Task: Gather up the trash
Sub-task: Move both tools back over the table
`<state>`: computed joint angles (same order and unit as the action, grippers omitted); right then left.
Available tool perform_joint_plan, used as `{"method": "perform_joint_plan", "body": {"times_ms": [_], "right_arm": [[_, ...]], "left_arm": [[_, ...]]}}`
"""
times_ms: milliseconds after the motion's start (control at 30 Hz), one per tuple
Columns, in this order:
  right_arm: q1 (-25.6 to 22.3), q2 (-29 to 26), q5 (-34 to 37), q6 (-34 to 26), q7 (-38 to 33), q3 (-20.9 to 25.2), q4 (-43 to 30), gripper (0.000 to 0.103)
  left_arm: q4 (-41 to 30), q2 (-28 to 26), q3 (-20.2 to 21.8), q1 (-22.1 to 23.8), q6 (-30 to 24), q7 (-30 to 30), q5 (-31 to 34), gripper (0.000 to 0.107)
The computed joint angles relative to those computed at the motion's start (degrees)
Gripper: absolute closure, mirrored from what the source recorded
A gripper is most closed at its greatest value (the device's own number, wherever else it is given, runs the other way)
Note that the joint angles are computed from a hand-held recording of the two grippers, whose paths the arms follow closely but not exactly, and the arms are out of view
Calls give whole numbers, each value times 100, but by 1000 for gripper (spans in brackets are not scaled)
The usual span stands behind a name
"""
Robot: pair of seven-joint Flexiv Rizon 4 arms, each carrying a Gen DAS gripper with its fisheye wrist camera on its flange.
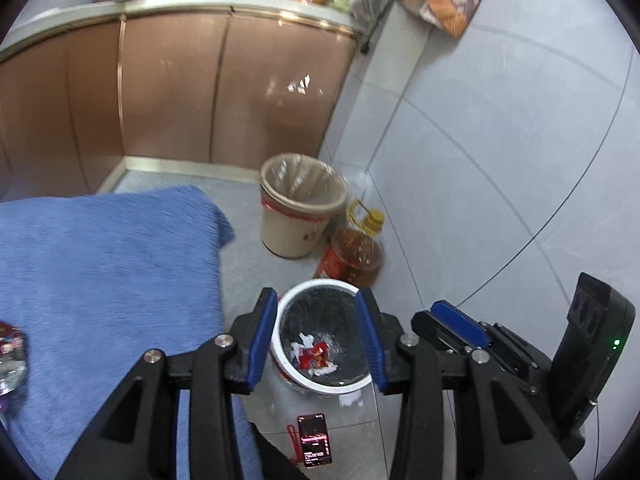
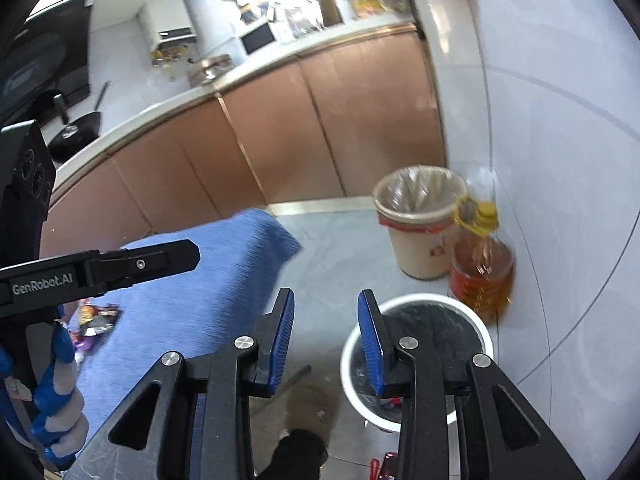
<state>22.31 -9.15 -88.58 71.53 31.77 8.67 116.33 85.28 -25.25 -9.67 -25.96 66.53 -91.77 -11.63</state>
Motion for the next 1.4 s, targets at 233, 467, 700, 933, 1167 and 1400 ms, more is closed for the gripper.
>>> {"method": "perform_joint_plan", "body": {"times_ms": [233,467,700,933,1167,1400], "right_arm": [[524,61,450,-563,-776,234,-477,68],[1055,-42,728,-985,-1423,321,-987,65],[1592,-329,937,-1257,-1976,322,-1596,61],[2031,-716,1169,-1205,-2373,178,-2195,59],[2401,-1244,1657,-989,-2977,-78,-2818,59],[2663,-2005,2694,-555,-3728,-275,-3532,58]], "left_arm": [[1039,957,3,296,587,148,-263,68],[1882,1737,55,557,1033,402,-689,68],[2669,2454,253,674,1353,874,-1245,68],[3250,3041,641,764,1525,1296,-1570,68],[3640,3385,1047,1050,1493,1547,-1632,68],[3794,3191,1294,1238,1407,2087,-2371,68]]}}
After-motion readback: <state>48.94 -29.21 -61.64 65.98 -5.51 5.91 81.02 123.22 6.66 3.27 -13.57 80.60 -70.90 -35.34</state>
